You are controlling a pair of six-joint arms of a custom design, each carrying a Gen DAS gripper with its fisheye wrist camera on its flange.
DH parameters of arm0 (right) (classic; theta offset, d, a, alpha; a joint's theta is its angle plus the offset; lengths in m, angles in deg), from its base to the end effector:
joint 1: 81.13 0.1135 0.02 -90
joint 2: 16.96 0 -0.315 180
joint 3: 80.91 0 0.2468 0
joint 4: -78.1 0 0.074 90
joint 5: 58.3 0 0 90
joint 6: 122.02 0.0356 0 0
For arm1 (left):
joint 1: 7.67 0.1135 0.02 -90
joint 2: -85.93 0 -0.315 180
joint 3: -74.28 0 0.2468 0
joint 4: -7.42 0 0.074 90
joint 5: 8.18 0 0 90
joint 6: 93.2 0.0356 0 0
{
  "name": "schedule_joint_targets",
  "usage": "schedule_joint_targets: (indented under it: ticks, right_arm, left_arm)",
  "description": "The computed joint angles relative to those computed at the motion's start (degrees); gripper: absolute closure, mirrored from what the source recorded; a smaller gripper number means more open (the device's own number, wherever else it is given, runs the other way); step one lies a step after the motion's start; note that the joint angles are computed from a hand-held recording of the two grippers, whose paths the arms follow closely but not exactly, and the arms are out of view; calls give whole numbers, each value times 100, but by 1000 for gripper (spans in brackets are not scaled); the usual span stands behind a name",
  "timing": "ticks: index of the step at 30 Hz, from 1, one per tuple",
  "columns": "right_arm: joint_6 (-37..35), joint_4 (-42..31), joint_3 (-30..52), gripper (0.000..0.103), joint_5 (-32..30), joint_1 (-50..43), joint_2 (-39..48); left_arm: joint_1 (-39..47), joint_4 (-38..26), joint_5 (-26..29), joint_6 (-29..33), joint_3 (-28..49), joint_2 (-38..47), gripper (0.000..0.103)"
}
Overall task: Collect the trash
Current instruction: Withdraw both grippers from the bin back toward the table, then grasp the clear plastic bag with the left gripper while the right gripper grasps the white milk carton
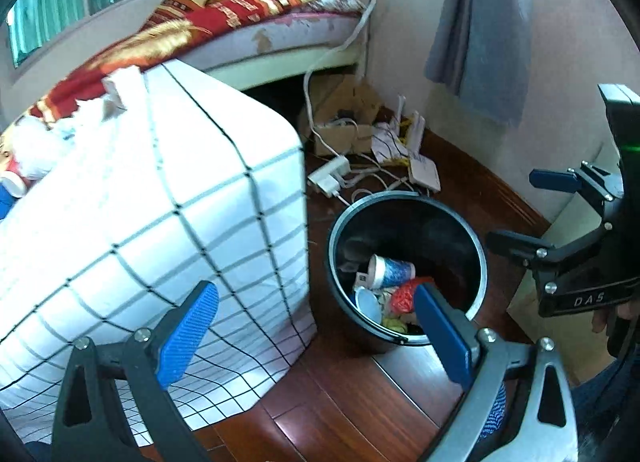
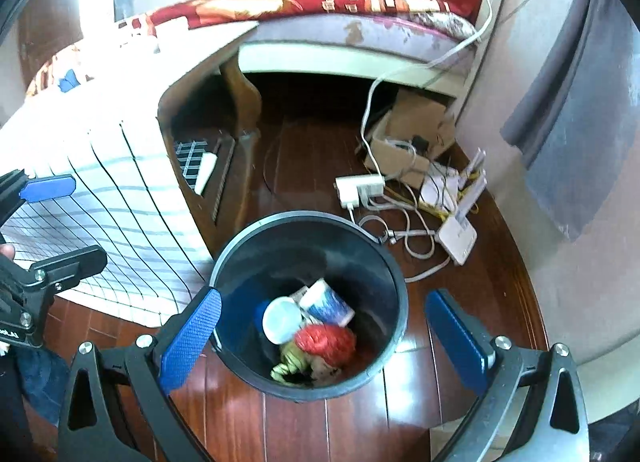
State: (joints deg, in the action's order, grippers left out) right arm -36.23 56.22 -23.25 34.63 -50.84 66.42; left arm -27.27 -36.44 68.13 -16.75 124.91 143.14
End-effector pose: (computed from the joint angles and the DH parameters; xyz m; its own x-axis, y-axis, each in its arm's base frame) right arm 0.2426 0.1396 0.2384 -0.6011 -0.4360 -0.6697 -0.5195 0.8500 -0.0871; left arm 0.1571 -0.0470 0.2663 -0.7492 0.0251 -0.6619 0.0086 0.9996 0.0282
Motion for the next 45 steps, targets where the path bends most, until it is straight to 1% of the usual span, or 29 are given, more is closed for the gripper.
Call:
schedule_joint_targets:
  ticks: [3, 6, 9, 11, 14, 16, 17, 18, 20, 22, 24, 26, 30, 35, 36, 39, 40, 41, 42, 43, 45]
  right_arm:
    - [27, -83, 203, 0, -10, 140, -51]
    - [161, -197, 524, 0, -122, 298, -87]
    - [372, -235, 802, 0, -173, 468, -60]
    - [518, -199, 954, 0, -158, 608, -22]
    - [734, -135, 1162, 0, -100, 817, 59]
    - [888, -146, 1361, 0, -177, 943, 165]
    - [921, -237, 1518, 0, -222, 1028, 248]
    - [918, -309, 1658, 0, -130, 1134, 315]
    - [898, -500, 1970, 0, 85, 1359, 478]
    - [887, -445, 2127, 0, 226, 1531, 567]
    - [911, -385, 2289, 0, 344, 1695, 666]
    - [1022, -396, 2593, 0, 309, 1790, 860]
    - [1069, -733, 3417, 0, 366, 1960, 1424]
    - [883, -1282, 4763, 0, 330, 2052, 2348]
    - [846, -1399, 5044, 1, 308, 2051, 2533]
    - [762, -1929, 6237, 4, 185, 2027, 3292]
    - [751, -2087, 6604, 4, 140, 2019, 3526]
    - [729, -2319, 7123, 4, 139, 2019, 3851]
    - [696, -2456, 7438, 4, 132, 2013, 4057]
    - [665, -2744, 8032, 5, 100, 2009, 4411]
    - [594, -3405, 9326, 11, 118, 2018, 5140]
  left_arm:
    - [429, -340, 173, 111, 191, -261, 4]
    - [1095, -596, 595, 427, 328, -491, 4]
    - [1814, -750, 1016, 762, 411, -724, 4]
    - [2205, -779, 1201, 899, 431, -840, 4]
    - [3285, -928, 1950, 1333, 512, -979, 5]
    - [3916, -1014, 2302, 1712, 563, -1035, 6]
    - [4217, -1024, 2463, 1904, 593, -1039, 7]
    - [4612, -1026, 2666, 2137, 617, -1052, 10]
    - [5238, -1008, 3001, 2484, 673, -1008, 11]
    - [5872, -906, 3280, 2838, 723, -864, 14]
    - [6337, -751, 3478, 3070, 793, -635, 16]
    - [6785, -528, 3656, 3189, 946, -294, 16]
    - [7025, -3, 3684, 3038, 1218, 376, 19]
    - [6857, 488, 3542, 2707, 1592, 1174, 21]
    - [6827, 543, 3513, 2681, 1650, 1279, 23]
    - [6653, 831, 3344, 2536, 1820, 1685, 25]
    - [6564, 946, 3210, 2483, 1889, 1853, 25]
    - [6533, 1016, 3136, 2455, 1942, 1977, 25]
    - [6505, 1065, 3080, 2414, 1996, 2098, 25]
    - [6501, 1100, 3050, 2376, 2096, 2279, 25]
    - [6468, 1161, 2990, 2331, 2206, 2498, 25]
